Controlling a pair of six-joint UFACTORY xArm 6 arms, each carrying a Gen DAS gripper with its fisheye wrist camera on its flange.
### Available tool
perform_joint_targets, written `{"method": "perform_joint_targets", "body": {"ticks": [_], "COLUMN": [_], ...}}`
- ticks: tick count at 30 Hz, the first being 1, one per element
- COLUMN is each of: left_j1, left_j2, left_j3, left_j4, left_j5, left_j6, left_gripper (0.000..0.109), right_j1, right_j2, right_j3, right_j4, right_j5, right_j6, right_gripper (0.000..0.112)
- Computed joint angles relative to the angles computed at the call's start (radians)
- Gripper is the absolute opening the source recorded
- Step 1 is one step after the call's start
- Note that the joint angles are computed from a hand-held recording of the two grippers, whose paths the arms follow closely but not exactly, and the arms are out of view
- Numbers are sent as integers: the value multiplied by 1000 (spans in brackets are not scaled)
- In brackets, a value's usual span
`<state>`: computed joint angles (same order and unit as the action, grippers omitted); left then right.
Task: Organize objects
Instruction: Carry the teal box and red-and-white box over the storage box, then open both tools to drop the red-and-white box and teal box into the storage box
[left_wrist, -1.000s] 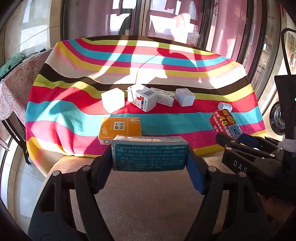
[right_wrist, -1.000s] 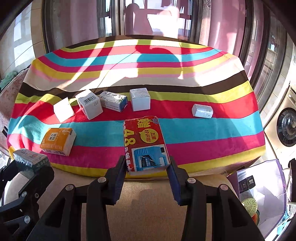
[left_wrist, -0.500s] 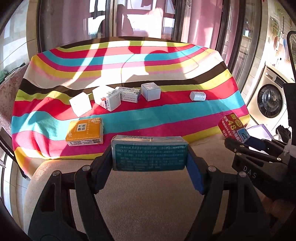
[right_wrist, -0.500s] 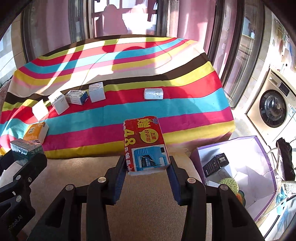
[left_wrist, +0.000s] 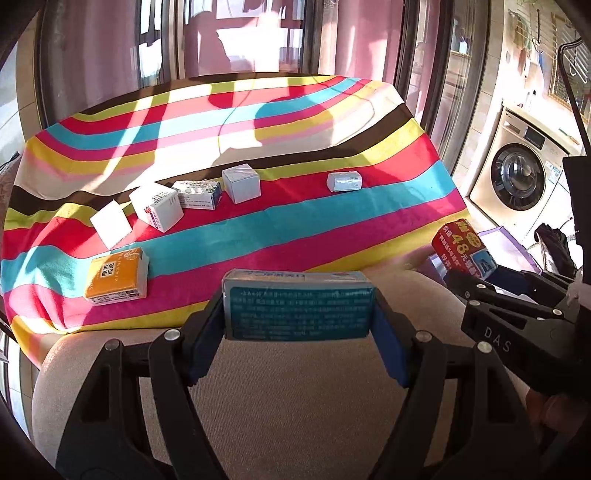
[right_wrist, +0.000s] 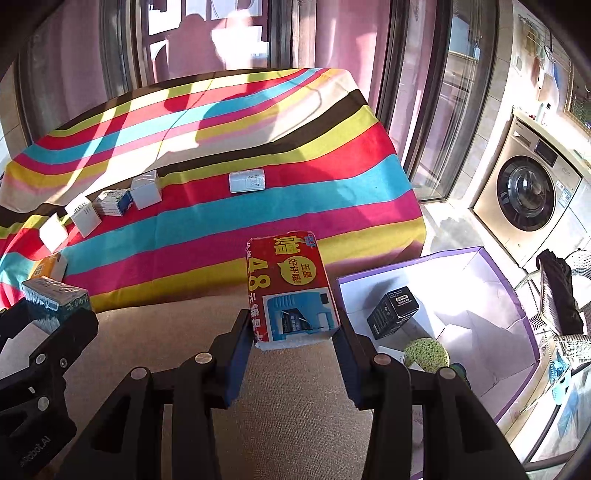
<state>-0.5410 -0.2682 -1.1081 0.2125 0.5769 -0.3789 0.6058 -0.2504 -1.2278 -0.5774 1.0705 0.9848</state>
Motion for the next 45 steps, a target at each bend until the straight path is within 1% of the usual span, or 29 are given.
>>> {"method": "perform_joint_targets", "body": {"ticks": [9, 19, 24, 32, 34, 35, 36, 37, 38, 39, 40, 41, 42, 45], "left_j1": [-94, -185, -214, -244, -248, -248, -249, -251, -252, -251, -249, -245, -242, -229], "left_j2": [101, 226, 278, 339, 354, 362, 367, 368, 366, 362, 359, 358, 358, 348], "left_j3": [-104, -242, -301, -374, -392, -402, -410, -412, -410, -406, -405, -405, -407, -405], "left_j4": [-39, -134, -163, -205, -269, -300, -320, -323, -324, -326, -332, -341, -340, -301], "left_j5": [4, 41, 56, 71, 78, 88, 95, 99, 95, 90, 88, 90, 96, 111], "left_j6": [62, 164, 197, 239, 300, 329, 344, 348, 349, 346, 344, 346, 340, 275], "left_gripper": [76, 76, 76, 76, 77, 79, 82, 91, 97, 98, 100, 102, 102, 102], "right_j1": [-61, -134, -166, -204, -210, -216, -222, -225, -228, -232, -231, -230, -230, -225], "right_j2": [-120, -240, -281, -334, -340, -341, -343, -344, -345, -347, -347, -347, -347, -333], "right_j3": [113, 213, 248, 281, 283, 284, 285, 285, 286, 288, 290, 292, 293, 287], "right_j4": [-2, -25, -26, -26, -29, -29, -28, -27, -26, -24, -24, -25, -24, -17], "right_j5": [27, 140, 182, 222, 232, 235, 237, 242, 244, 243, 241, 237, 234, 222], "right_j6": [32, 54, 57, 68, 73, 72, 71, 75, 77, 78, 83, 90, 94, 94], "right_gripper": [45, 45, 45, 45, 45, 46, 46, 48, 53, 61, 65, 73, 78, 81]}}
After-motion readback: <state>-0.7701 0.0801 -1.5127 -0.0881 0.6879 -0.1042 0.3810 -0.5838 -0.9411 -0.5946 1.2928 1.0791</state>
